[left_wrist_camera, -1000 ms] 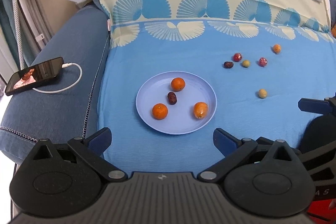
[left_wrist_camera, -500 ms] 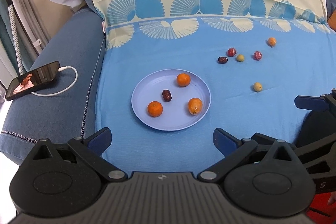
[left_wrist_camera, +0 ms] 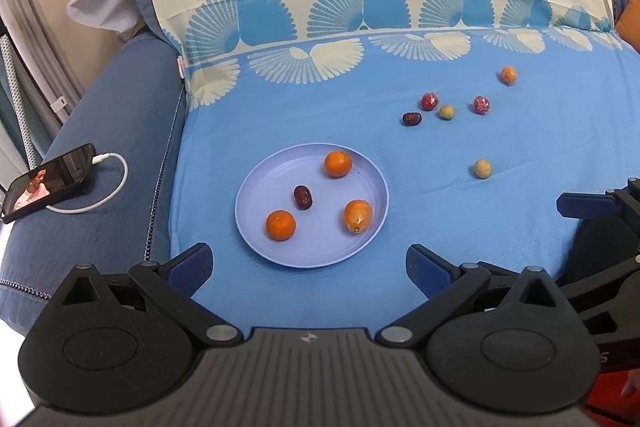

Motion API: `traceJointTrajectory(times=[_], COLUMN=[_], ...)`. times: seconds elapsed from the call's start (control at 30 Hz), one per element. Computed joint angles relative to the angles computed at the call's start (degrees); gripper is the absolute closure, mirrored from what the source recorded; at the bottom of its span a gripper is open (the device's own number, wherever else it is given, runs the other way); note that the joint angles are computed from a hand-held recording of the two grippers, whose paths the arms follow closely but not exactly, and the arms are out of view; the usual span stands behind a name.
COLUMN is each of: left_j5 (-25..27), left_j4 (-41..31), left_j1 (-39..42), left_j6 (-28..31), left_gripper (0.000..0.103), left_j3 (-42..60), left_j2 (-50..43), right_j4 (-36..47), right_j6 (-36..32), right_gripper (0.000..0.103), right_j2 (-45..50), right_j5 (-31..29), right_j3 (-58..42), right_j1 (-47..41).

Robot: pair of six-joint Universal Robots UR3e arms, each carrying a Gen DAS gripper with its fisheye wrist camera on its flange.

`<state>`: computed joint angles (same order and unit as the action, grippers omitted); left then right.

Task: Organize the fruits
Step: 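Grasp a wrapped red fruit with the left tool while the right tool grasps another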

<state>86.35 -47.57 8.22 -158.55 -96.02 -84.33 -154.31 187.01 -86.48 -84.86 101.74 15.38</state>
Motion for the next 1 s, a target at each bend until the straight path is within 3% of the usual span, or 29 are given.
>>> traceJointTrajectory(times=[0.23,0.37,0.5,1.0], left_j5=[-1.03,-1.76,-0.78,1.76], left_j4=[-1.54,-6.70,-4.47,-12.89], left_j1=[-0.18,-1.84,-4.40,-11.73], left_j6=[-1.51,-2.64,-5.18,-7.50], left_gripper=[0.000,0.000,0.000,0.000], left_j3=[3.18,12.43,17.08,43.99], left_j2=[-3.09,-9.26,-13.13,-33.05], right_j4=[-0.11,-3.10,-4.84,-12.58], right_j6=[0.77,2.13,2.79,2.46], right_gripper=[0.001,0.001,0.001,0.001], right_j2=[0.41,-0.44,-2.23,2.70], right_j5=[-2.31,-5.39,-7.89,-7.96], right_j3=[-0.10,1.23,4.17,6.05], right_j1=[-1.12,-2.32,-5.55,-16.10])
